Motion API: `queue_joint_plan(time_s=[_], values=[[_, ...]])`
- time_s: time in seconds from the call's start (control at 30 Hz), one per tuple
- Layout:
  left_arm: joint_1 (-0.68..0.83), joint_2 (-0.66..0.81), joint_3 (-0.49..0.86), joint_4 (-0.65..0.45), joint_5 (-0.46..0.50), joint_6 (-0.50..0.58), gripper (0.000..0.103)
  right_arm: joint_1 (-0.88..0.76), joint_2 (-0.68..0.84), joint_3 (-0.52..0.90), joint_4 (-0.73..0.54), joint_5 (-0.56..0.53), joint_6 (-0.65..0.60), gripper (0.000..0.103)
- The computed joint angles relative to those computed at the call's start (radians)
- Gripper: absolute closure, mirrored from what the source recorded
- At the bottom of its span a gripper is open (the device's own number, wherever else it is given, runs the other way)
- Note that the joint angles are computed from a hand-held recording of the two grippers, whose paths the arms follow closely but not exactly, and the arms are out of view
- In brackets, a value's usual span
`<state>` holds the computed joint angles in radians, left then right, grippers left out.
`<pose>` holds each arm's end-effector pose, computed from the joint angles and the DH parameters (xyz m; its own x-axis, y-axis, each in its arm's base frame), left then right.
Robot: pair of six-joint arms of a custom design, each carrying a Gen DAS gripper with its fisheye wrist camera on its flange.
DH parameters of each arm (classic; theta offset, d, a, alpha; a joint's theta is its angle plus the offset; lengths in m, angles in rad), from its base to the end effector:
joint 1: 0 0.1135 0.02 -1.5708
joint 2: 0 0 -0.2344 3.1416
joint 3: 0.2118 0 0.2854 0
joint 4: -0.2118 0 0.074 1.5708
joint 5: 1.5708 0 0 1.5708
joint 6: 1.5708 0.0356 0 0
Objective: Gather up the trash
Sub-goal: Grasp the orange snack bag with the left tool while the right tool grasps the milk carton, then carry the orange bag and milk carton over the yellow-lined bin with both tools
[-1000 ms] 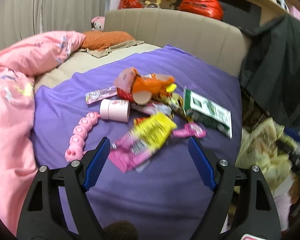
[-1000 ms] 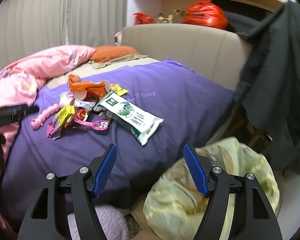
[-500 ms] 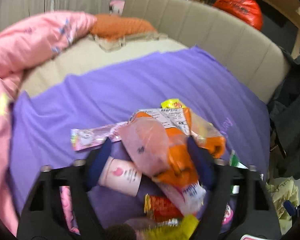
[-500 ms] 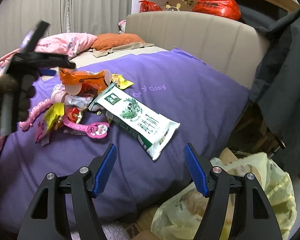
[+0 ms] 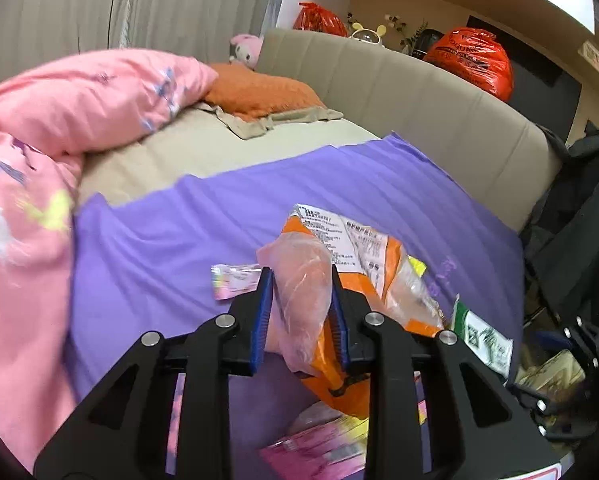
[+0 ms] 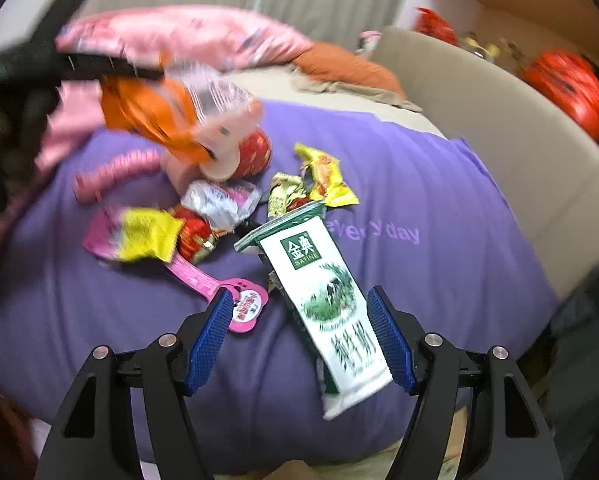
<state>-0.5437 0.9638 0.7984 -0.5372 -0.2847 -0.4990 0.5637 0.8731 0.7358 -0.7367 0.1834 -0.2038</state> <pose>0.2225 -0.1228 0.2494 -0.6354 -0.1526 -0.7570 0.0102 0.9785 -0.2058 0.1928 0.1142 0.2308 -0.5485 -0.5821 -0.6002 -0.5488 0.7922 -0.2669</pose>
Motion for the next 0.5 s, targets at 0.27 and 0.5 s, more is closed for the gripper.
queue_joint_plan(time_s=[0.27, 0.5], values=[[0.041, -0.076, -0.095, 0.051, 0.075, 0.049, 0.078, -0.05, 0.35, 0.153, 0.093, 0.032, -0.071, 0.037], [0.092, -0.105, -0.124, 0.119, 0.167, 0.107, 0.078, -0.051, 0.516, 0.26, 0.091, 0.088, -0.083, 0.04]])
